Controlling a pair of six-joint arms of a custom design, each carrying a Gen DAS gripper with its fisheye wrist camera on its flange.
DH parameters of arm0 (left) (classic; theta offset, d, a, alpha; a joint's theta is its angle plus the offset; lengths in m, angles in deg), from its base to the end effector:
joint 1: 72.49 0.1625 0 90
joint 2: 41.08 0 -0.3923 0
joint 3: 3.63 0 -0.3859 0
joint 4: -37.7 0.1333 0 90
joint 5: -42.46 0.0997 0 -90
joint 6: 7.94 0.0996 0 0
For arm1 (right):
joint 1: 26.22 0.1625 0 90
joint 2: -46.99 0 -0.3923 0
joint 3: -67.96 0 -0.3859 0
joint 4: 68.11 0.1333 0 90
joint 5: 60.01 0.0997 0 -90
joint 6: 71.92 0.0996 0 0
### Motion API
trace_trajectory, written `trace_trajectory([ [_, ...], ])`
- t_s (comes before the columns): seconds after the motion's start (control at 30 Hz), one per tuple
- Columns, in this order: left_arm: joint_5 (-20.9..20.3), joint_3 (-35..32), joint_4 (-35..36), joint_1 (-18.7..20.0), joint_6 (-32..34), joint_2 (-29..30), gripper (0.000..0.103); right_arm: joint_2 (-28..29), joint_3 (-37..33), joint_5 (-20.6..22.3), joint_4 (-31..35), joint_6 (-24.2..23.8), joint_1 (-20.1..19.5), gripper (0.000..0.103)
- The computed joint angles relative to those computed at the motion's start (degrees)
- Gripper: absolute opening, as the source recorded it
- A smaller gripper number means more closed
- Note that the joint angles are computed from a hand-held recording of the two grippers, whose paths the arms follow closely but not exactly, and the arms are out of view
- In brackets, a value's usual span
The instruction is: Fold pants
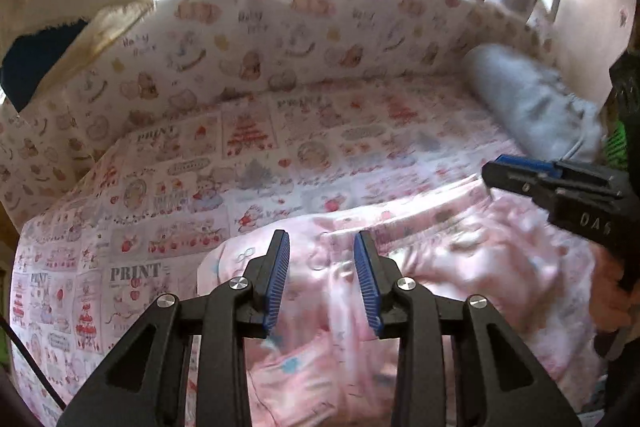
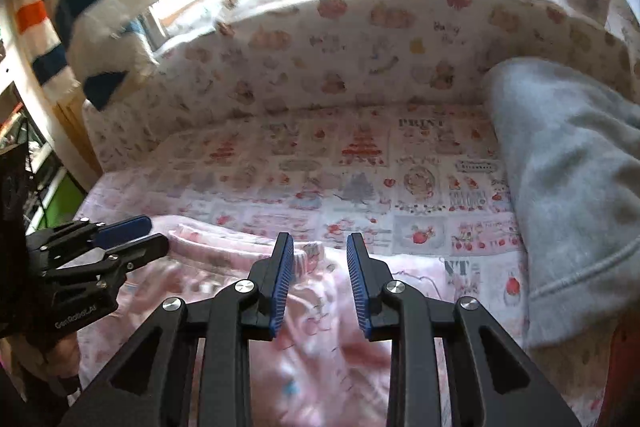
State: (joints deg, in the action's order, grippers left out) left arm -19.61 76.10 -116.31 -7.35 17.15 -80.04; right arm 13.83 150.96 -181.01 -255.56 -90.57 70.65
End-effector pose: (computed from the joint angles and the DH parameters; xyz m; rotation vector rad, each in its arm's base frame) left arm -0.1409 -0.7322 0.1156 0.9795 2.4185 -0.5346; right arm 0.1660 -0.6927 0.0982 0.2397 -2.3657 0.9686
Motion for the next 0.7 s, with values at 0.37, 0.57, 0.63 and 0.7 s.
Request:
trace_trajectory([
  [0.37,-3.6,11.8,-4.9,1.2,3.1,-9.7,0.044,-7.9,12.7,5.5,-5.6,0.0,-2.0,0.029],
  [0.57,-7.0,21.8,-5.9,1.7,8.3,-17.2,0.032,-11.5,23.2,1.5,-13.8,-2.5,-0.8,0.029],
  [0.63,-7.2,23.0,-5.4,1.6,8.8,-18.0,0.029,-12.2,26.5,2.2,-18.8,-4.9,-0.8,0.029],
  [0.7,-6.8,22.6,-5.3,1.4,8.8,-17.2,0.029,-12.7,27.9,2.3,-18.6,-6.7,-0.7,0.029],
])
